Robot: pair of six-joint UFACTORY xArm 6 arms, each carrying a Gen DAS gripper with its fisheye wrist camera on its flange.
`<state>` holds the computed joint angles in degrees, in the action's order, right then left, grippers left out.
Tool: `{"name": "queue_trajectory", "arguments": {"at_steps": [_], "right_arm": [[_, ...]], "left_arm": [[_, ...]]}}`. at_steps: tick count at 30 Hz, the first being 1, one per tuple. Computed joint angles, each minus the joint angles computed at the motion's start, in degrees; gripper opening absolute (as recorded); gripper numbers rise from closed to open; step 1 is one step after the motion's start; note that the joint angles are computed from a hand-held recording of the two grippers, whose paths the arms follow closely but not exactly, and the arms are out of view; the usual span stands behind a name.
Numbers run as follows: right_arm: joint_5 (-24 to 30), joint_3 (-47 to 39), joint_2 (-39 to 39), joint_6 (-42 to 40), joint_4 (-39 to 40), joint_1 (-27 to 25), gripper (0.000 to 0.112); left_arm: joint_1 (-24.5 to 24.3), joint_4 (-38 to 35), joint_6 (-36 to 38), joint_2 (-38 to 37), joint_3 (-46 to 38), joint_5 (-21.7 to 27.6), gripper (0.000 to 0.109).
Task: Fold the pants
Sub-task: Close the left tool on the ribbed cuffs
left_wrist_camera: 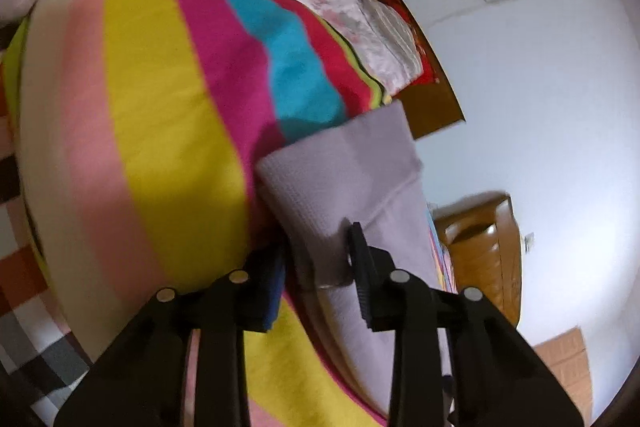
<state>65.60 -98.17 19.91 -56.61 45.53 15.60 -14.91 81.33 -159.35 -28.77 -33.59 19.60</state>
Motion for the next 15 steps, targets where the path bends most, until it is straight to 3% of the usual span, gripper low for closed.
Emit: {"name": "queue_trajectory", "arguments": {"at_steps": [2,6,8,10,12,13,14,15], "right_arm": [[0.41,-0.2,0.0,0.51,-0.03,-0.11,0.089],[0.01,0.17,-0.33,0.68,-0.54,0.2,0.089],[0.16,-0.11,-0.12,0.89,-0.53,0.25,0.089],[0.35,-0.21,-0.05,0.95,-0.28,0.21,0.089],[0.56,-0.3,0.03,0.97,0.06,0.14,0.089],[0.81,-0.41,0.12,0.89,0.35,0.06,0.089],[1.03,-0.51,0.21,0.88,0.56,-0.02,0.089],[1.29,-0.66,0.33,0.91,0.89,-0.16,0.089]], "left_arm": [[-1.13,-1.48,2.35,1.31,-1.45,2.06,0.044],[-3.13,-10.02,18.95,5.97,-6.98,5.21,0.088],[-3.45,-14.17,24.48,7.58,-8.7,6.69,0.095],[-3.72,-17.92,28.34,9.6,-11.04,9.11,0.092],[-4.74,-21.5,30.37,9.67,-11.47,13.27,0.044],[-4.91,-20.76,28.8,8.34,-10.28,12.74,0.039],[-3.94,-17.63,25.22,7.04,-8.7,9.81,0.024],[-3.74,-15.6,22.96,6.06,-7.83,8.75,0.022]]}}
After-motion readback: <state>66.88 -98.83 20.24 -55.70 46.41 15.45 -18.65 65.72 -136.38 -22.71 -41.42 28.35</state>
